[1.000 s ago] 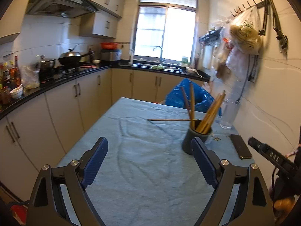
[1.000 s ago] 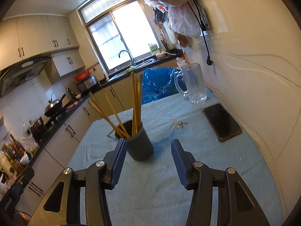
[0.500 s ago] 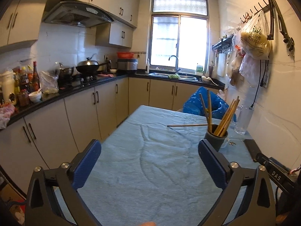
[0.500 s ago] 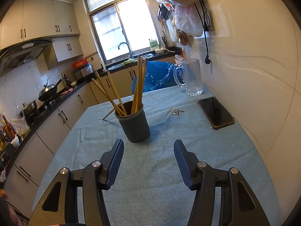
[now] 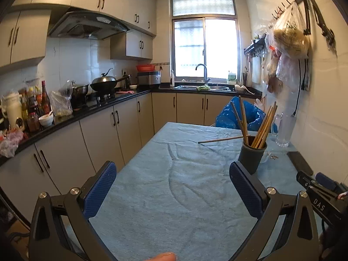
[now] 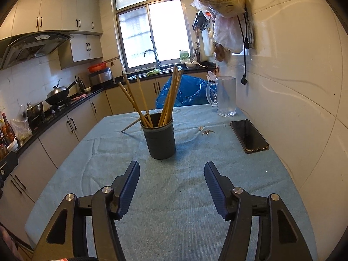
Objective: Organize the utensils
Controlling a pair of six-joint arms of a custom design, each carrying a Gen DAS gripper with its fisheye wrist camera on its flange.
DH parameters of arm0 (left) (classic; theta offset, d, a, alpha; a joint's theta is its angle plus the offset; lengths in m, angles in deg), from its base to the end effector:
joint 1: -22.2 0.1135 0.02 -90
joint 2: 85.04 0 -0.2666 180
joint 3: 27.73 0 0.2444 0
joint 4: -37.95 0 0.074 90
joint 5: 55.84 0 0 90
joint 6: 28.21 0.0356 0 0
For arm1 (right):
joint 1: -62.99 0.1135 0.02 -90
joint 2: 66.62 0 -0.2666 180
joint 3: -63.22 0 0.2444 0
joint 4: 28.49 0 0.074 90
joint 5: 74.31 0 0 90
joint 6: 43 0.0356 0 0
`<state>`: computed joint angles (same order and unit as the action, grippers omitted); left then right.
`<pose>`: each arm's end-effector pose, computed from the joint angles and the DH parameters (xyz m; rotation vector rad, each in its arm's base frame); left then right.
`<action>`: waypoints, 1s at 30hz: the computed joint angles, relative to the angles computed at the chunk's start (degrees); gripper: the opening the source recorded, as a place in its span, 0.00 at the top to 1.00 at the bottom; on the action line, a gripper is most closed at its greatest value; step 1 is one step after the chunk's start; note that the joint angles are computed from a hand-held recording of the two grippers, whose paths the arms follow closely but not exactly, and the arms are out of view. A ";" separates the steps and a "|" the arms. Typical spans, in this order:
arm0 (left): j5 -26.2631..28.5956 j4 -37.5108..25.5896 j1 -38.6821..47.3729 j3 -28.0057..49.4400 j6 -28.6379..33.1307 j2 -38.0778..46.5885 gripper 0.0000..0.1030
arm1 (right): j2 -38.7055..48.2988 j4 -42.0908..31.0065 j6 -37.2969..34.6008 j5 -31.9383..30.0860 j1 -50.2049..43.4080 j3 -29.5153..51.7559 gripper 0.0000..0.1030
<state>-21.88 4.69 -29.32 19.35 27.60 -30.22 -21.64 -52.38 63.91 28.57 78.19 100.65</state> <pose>0.1348 -0.1221 0.2369 -0.1688 1.9417 0.1518 0.1627 0.0360 0.2131 0.1644 2.0993 0.0979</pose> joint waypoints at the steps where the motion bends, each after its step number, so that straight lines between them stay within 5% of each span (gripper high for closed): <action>1: -0.29 0.09 -0.40 0.02 -0.12 0.51 0.00 | 0.01 -0.02 -0.03 -0.11 -0.20 -0.06 0.35; 11: 7.64 0.50 0.85 1.39 -0.67 6.23 0.00 | 0.64 0.58 -0.53 -2.57 -3.96 -1.27 0.34; 30: 13.80 2.58 4.94 2.03 -0.45 12.58 0.00 | 7.77 5.34 0.00 -1.95 -4.44 -1.99 0.33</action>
